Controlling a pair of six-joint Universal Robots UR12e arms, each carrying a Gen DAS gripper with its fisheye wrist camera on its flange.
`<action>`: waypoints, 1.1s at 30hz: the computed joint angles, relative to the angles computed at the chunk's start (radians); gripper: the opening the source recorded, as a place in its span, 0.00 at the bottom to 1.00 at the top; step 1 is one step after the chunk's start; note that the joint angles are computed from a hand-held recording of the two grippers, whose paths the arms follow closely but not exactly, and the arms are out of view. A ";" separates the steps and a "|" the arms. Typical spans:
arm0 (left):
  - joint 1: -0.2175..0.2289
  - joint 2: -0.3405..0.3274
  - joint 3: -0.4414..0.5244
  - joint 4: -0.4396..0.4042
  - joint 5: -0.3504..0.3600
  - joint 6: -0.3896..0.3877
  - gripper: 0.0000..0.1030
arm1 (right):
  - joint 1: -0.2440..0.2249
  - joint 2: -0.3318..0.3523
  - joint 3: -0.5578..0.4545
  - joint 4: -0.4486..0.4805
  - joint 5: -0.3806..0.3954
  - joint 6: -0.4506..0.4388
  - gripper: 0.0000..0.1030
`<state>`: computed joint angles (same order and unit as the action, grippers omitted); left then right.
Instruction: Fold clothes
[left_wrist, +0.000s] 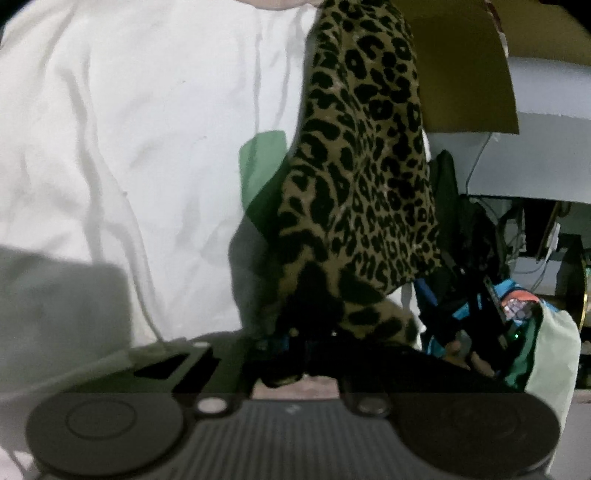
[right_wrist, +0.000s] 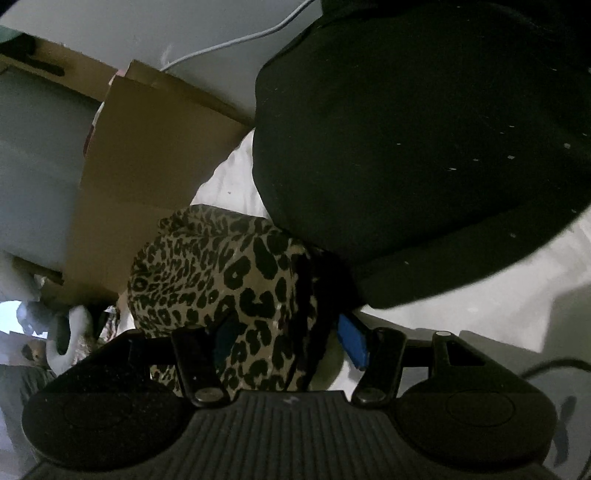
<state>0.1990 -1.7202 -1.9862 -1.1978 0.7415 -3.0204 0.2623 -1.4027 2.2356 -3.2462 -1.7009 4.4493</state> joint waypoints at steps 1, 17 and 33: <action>0.004 0.001 0.002 -0.015 -0.005 0.007 0.04 | -0.002 0.006 -0.004 -0.004 0.004 -0.006 0.64; 0.045 0.022 0.058 -0.143 0.014 0.130 0.03 | -0.011 0.040 0.015 -0.157 0.023 0.039 0.05; 0.139 0.022 0.123 -0.190 0.074 0.156 0.03 | 0.049 0.034 -0.007 -0.144 0.184 0.078 0.05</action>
